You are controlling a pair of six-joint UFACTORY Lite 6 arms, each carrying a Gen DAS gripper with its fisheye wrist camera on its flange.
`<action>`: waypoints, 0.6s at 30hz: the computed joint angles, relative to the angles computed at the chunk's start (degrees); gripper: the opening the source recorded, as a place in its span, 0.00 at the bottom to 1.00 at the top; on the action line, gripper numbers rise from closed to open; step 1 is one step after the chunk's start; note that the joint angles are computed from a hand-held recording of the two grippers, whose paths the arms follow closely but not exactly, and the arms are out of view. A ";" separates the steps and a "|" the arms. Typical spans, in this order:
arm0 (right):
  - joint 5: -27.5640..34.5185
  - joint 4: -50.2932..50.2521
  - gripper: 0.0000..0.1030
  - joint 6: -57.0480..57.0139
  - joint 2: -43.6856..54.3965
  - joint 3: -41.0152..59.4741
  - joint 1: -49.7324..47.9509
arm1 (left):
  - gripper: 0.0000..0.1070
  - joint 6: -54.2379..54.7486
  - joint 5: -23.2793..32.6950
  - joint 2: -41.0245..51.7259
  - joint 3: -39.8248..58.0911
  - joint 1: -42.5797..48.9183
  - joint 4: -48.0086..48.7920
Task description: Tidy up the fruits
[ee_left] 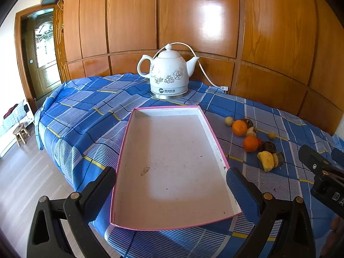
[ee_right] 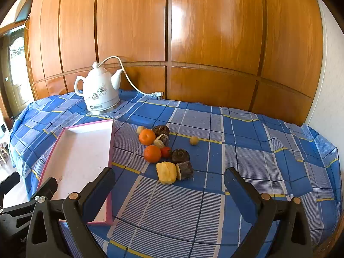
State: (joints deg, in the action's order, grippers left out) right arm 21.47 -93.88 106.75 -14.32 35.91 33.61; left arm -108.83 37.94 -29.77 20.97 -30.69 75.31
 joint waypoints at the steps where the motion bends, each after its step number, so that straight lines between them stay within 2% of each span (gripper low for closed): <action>1: -0.05 0.16 1.00 -0.15 0.00 0.00 0.02 | 0.96 -0.01 -0.02 0.01 0.07 0.07 -0.01; 18: 0.16 1.36 1.00 -1.58 -0.26 0.17 0.92 | 0.96 0.88 0.51 -1.85 -0.35 -0.50 -1.15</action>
State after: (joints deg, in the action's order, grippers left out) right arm 21.63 -92.52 105.17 -14.58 36.08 34.53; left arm -107.96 38.45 -31.63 20.62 -31.19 74.16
